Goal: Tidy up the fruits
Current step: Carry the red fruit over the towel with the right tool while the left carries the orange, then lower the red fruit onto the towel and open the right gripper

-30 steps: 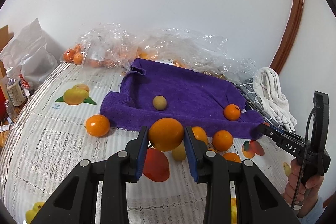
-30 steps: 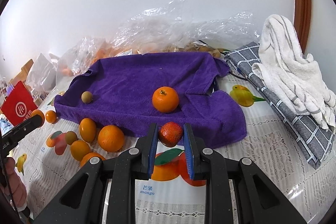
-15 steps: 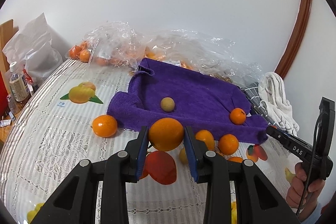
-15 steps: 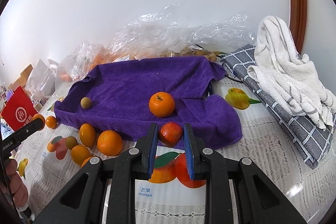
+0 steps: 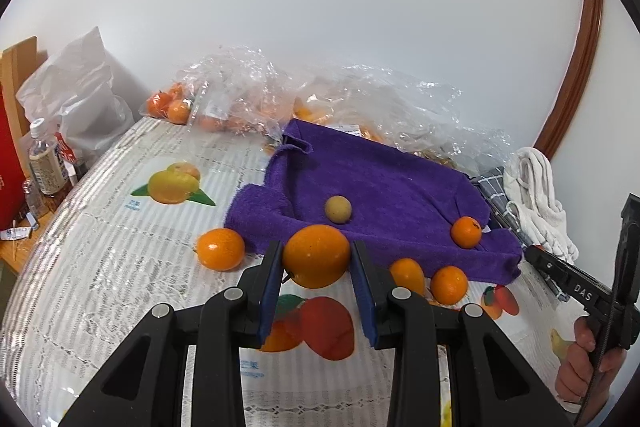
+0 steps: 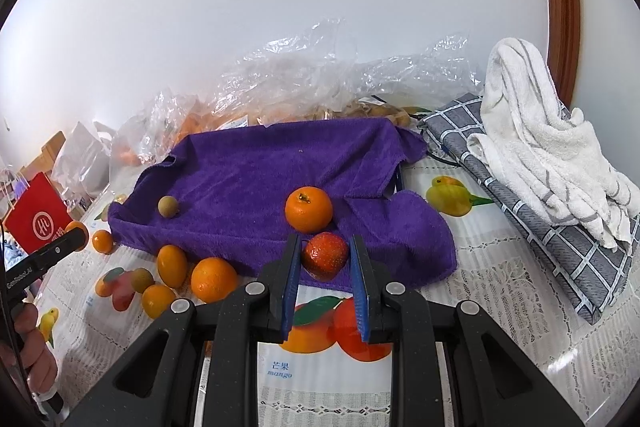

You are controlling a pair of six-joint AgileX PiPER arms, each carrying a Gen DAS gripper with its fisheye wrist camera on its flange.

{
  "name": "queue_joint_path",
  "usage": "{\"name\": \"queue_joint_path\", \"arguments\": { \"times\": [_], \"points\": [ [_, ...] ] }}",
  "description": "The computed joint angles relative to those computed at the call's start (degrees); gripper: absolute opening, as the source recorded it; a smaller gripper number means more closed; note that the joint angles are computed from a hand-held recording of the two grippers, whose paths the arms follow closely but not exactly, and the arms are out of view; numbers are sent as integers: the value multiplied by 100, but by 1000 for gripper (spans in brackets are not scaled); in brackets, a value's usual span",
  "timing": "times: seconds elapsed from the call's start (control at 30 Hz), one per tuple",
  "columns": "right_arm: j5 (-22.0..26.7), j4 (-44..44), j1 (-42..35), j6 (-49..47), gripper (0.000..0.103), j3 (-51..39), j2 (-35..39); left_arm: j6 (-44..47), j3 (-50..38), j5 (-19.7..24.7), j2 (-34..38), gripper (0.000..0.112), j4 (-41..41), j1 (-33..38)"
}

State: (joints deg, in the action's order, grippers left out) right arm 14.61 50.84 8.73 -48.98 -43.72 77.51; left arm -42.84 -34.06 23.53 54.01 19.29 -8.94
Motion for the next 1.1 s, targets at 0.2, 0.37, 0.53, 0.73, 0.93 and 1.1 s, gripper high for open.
{"name": "queue_joint_path", "arguments": {
  "times": [0.2,0.37,0.53,0.73,0.93,1.1],
  "points": [
    [117,182,-25,-150,24,-7,-70,-783,-2,219,-132,32,792,-196],
    [198,8,4,21,24,-118,-67,-294,-182,403,-178,32,314,-96],
    [383,-1039,70,1081,24,-547,-38,706,-619,522,-51,32,-628,198],
    [467,-2373,266,2271,24,-1201,-23,1746,-1170,420,305,32,-1507,737],
    [494,-2598,320,2561,24,-1699,428,2171,-1603,230,940,32,-1932,950],
    [461,-2739,355,2691,24,-1951,997,1447,-1879,54,1693,32,-1185,620]
  ]
}}
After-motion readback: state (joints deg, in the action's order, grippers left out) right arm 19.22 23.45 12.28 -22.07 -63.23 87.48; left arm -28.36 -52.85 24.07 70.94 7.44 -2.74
